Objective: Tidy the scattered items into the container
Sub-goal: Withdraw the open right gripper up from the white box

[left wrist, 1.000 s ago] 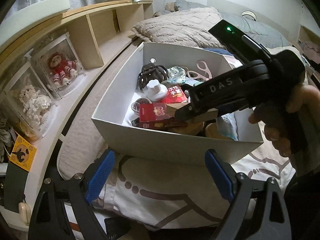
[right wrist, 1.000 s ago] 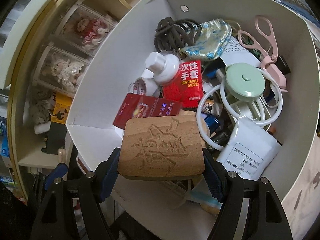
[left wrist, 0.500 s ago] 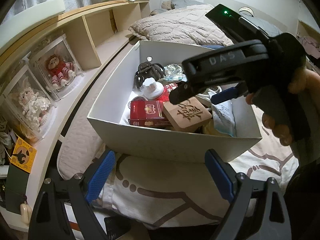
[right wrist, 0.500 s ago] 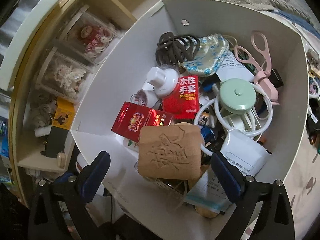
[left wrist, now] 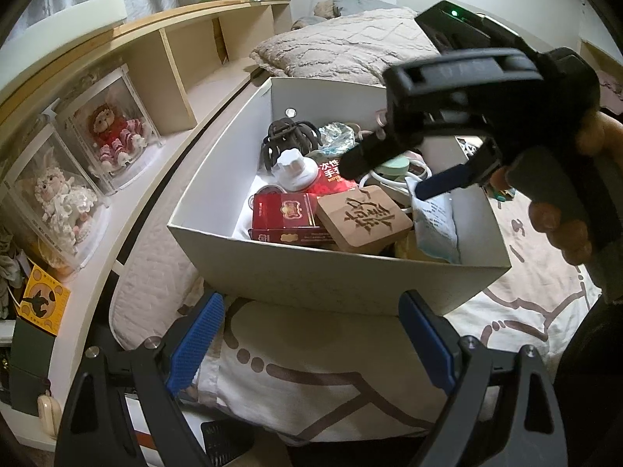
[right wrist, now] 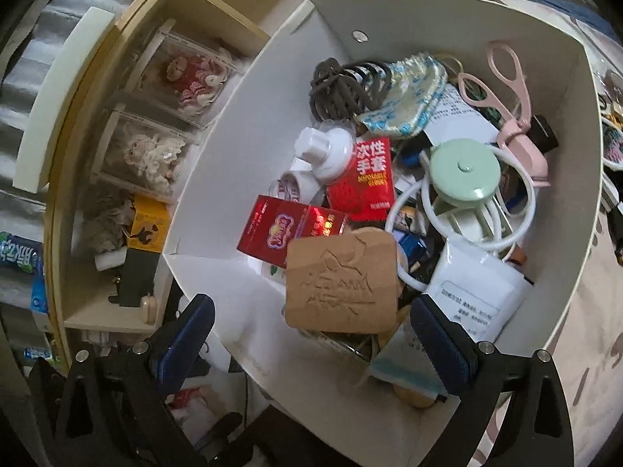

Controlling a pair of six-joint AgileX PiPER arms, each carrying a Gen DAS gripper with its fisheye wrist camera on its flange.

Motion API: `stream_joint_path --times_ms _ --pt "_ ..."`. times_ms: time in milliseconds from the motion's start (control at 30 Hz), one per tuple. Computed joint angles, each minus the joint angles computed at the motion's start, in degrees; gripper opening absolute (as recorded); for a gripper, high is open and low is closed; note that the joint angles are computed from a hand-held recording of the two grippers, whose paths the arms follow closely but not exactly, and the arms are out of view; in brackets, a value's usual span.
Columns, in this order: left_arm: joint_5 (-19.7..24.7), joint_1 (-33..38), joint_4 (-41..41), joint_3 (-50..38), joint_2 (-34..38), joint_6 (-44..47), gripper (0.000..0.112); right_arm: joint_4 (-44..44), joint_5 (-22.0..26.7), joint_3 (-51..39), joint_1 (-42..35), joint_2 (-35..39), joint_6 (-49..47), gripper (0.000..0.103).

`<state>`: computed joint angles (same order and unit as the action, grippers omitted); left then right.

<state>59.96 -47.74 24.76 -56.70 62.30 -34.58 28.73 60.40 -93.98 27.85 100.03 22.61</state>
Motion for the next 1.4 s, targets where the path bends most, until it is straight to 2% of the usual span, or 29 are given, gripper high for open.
stream_joint_path --times_ms 100,300,400,533,633,933,1400 --pt "0.04 -0.09 0.0 0.2 -0.14 0.09 0.092 5.05 -1.62 1.14 -1.12 0.44 -4.8 0.1" --pt "0.17 0.56 -0.35 0.4 -0.83 0.26 0.092 -0.05 -2.47 -3.37 0.51 4.52 -5.24 0.1" --pt "0.5 0.85 -0.33 0.52 -1.05 0.41 0.092 -5.81 -0.5 -7.91 2.23 7.77 -4.34 0.1" --pt "0.7 1.22 -0.56 0.76 -1.42 0.61 0.092 -5.44 1.33 -9.17 2.4 9.77 -4.78 0.1" --pt "0.79 1.6 -0.83 0.73 -1.47 1.02 0.092 0.76 1.84 -7.37 1.58 8.83 -7.13 0.101" --pt "0.6 0.83 -0.25 0.56 -1.55 0.81 0.092 7.87 3.99 -2.74 0.1 5.07 -6.61 0.101" --pt "0.8 -4.16 3.03 -1.99 -1.46 -3.74 0.092 1.58 2.02 1.26 -0.38 -3.52 -2.86 0.101"
